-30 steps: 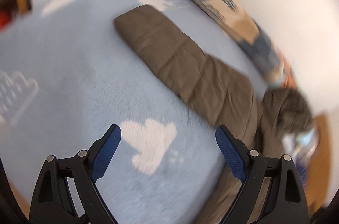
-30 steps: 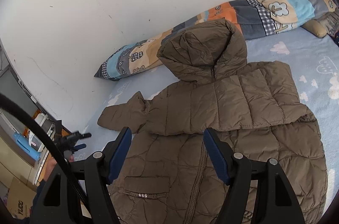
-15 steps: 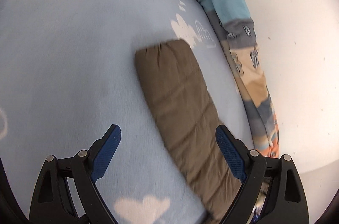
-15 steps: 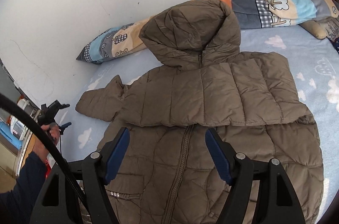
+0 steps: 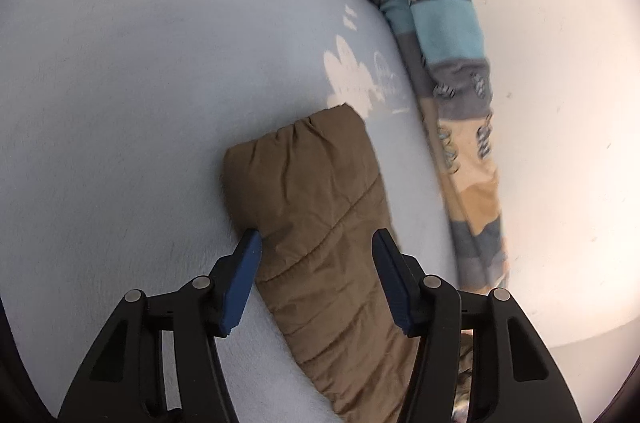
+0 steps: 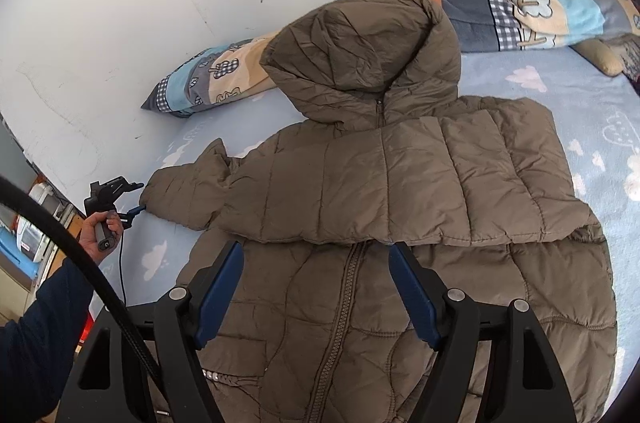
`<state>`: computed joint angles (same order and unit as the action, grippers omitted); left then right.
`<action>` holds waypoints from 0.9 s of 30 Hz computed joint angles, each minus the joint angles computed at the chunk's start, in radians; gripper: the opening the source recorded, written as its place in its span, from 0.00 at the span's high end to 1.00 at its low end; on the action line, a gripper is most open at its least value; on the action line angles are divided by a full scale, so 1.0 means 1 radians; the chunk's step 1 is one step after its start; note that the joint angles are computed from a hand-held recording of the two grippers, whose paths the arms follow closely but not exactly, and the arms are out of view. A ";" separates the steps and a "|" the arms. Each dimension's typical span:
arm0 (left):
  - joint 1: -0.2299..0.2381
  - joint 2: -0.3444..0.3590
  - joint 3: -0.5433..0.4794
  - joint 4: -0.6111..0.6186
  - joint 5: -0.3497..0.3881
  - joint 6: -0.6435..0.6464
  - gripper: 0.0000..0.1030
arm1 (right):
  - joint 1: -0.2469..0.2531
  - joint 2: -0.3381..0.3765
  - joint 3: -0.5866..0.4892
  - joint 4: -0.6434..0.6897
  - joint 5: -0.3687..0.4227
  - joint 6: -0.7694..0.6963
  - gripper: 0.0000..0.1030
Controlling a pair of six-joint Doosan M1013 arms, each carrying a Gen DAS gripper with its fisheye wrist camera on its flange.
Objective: Fold large clothes
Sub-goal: 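Move the left tool to the other sleeve cuff and close on it, then lift the sleeve with the left tool, fold it across the jacket front, release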
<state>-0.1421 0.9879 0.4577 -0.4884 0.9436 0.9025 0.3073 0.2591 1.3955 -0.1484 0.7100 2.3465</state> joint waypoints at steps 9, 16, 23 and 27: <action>0.004 -0.005 0.039 0.009 -0.022 -0.065 0.43 | -0.002 0.006 -0.006 0.015 -0.002 -0.015 0.23; -0.006 0.002 0.072 0.003 -0.177 -0.068 0.54 | 0.001 0.006 -0.001 0.005 -0.009 -0.010 0.23; -0.017 -0.047 0.138 -0.025 -0.281 0.075 0.87 | 0.000 0.001 0.004 -0.006 -0.016 0.002 0.23; -0.030 -0.077 0.137 -0.027 -0.285 0.157 0.87 | -0.005 -0.013 0.017 -0.024 -0.024 0.038 0.23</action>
<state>-0.1718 0.9112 0.5944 -0.5155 0.6585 1.0592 0.3023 0.2464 1.4126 -0.1720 0.6864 2.3849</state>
